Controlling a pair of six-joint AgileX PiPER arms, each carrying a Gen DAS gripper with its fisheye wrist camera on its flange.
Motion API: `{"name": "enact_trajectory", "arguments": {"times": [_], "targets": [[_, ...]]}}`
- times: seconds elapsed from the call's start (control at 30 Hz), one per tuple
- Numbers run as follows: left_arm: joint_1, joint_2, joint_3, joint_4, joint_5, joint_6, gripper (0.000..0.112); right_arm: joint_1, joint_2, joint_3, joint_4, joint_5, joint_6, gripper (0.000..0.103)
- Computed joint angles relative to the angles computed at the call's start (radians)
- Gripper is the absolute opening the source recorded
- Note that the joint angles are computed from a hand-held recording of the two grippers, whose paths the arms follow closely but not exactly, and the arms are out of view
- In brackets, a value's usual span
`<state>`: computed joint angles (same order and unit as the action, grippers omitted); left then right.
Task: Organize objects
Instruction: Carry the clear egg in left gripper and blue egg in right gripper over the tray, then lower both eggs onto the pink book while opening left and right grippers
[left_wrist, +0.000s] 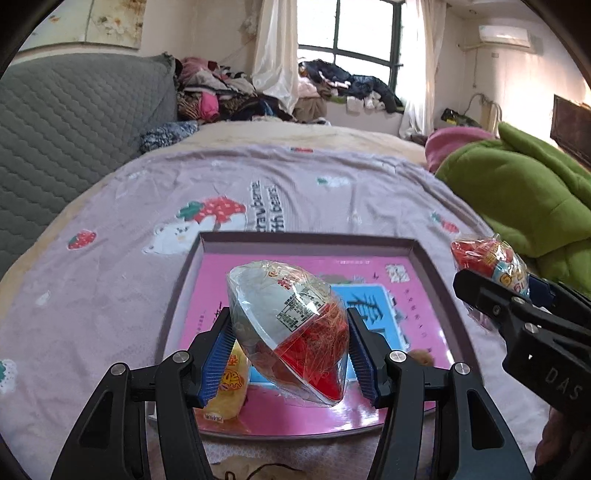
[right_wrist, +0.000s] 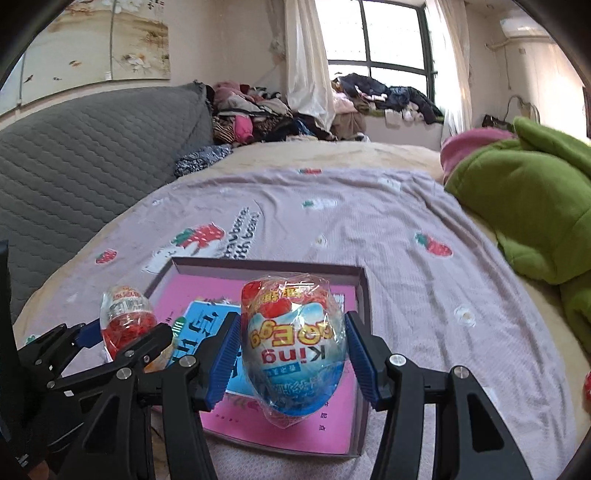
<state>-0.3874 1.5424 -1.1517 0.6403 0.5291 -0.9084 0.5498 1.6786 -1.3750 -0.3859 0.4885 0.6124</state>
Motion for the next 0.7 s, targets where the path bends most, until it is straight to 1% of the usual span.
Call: {"name": "enact_trajectory", "arguments": {"times": [0.1,0.13,0.27,0.3,0.37,0.4,0.43,0.5,0.57,0.7], "targets": [[-0.017,0.032,-0.016,0.1,0.035,-0.061,0.06,-0.007,0.032,-0.008,0.017,-0.004,-0.02,0.056],[-0.018,0.05,-0.036,0.102,0.052,-0.051,0.06,-0.007,0.053,-0.024,0.019,0.007,-0.029,0.056],[0.01,0.104,-0.115,-0.039,0.074,0.114,0.06,-0.015,0.103,-0.075,0.055,0.04,-0.074,0.056],[0.013,0.121,-0.139,-0.077,0.086,0.152,0.06,-0.016,0.118,-0.098,0.068,0.061,-0.091,0.056],[0.015,0.159,-0.184,-0.105,0.115,0.189,0.06,-0.013,0.143,-0.129,0.052,0.086,-0.081,0.056],[0.019,0.175,-0.203,-0.122,0.127,0.212,0.06,-0.018,0.155,-0.142,0.073,0.091,-0.102,0.056],[0.029,0.192,-0.217,-0.148,0.125,0.24,0.06,-0.023,0.158,-0.142,0.089,0.091,-0.112,0.056],[0.033,0.206,-0.22,-0.145,0.124,0.242,0.06,-0.036,0.174,-0.151,0.129,0.085,-0.141,0.056],[0.039,0.213,-0.21,-0.144,0.107,0.238,0.06,-0.038,0.181,-0.146,0.121,0.072,-0.126,0.056],[0.064,0.226,-0.192,-0.193,0.071,0.29,0.06,-0.038,0.185,-0.125,0.112,0.037,-0.11,0.056]]}}
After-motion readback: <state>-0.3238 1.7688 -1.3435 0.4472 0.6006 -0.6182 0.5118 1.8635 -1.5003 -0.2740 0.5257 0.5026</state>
